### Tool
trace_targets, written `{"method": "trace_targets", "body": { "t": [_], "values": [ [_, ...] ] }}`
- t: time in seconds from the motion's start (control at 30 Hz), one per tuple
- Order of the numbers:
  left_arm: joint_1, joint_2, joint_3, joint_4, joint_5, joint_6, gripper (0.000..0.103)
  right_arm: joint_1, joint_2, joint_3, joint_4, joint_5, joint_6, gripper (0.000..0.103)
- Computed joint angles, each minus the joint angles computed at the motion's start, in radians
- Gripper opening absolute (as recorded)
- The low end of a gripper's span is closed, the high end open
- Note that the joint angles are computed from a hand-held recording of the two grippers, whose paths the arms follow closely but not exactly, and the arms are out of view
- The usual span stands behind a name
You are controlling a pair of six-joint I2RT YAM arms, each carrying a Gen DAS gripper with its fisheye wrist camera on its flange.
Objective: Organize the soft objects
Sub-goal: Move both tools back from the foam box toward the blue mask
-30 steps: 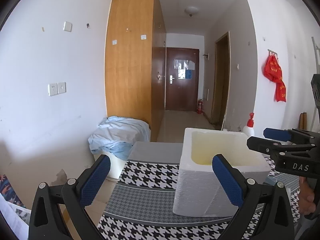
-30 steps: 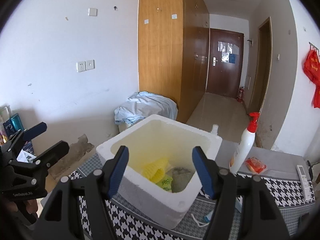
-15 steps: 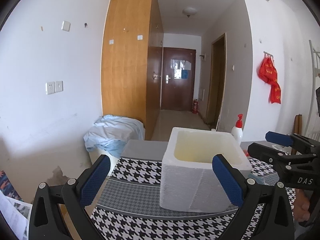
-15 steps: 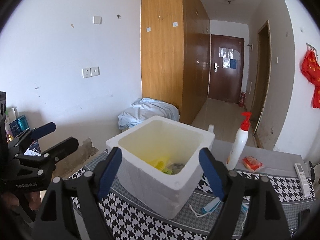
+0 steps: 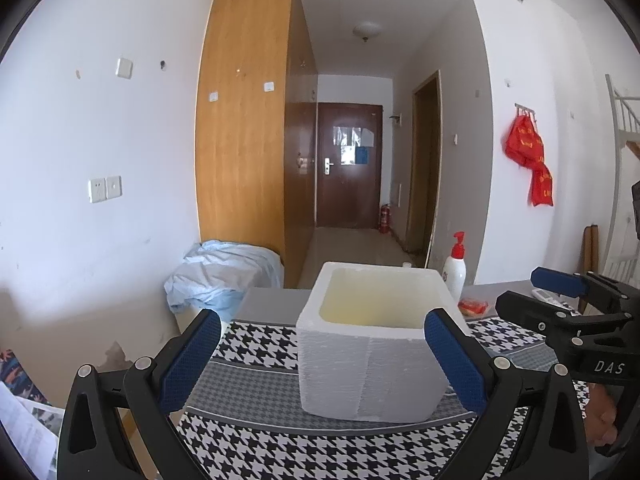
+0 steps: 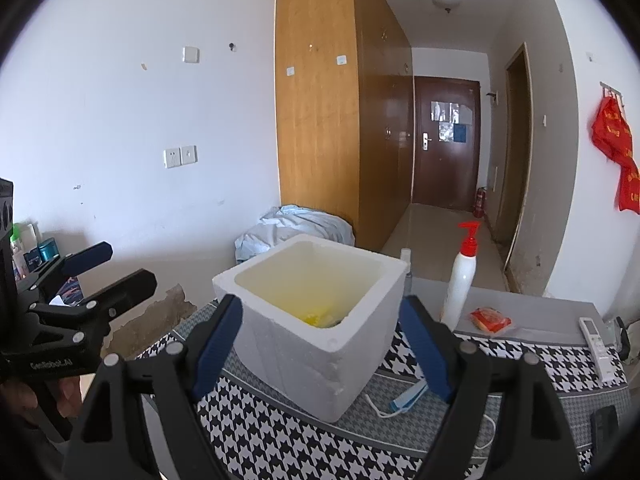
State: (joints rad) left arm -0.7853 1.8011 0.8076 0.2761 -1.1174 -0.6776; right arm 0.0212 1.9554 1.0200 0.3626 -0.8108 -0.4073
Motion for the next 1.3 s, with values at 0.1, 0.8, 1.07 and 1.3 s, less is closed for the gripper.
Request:
{"method": "trace_targets", "body": {
  "t": [0.1, 0.8, 1.07, 1.3],
  "values": [
    [-0.014, 0.008, 0.011, 0.0, -0.006, 0.002, 0.102, -0.016, -0.006, -0.018, 0.032, -0.018, 0.003, 0.093],
    [-0.068, 0.096, 0.076, 0.099, -0.013, 0.087, 0.102, -0.106, -0.006, -0.081, 0.114, -0.063, -0.023, 0.096],
    [-0.074, 0.137, 0.096, 0.158, 0.007, 0.114, 0.102, -0.148, 0.016, -0.074, 0.12, -0.07, -0.018, 0.096],
    [-0.072, 0.174, 0.129, 0.17, 0.048, 0.125, 0.102, -0.178, 0.028, -0.067, 0.119, -0.069, -0.021, 0.096]
  ]
}}
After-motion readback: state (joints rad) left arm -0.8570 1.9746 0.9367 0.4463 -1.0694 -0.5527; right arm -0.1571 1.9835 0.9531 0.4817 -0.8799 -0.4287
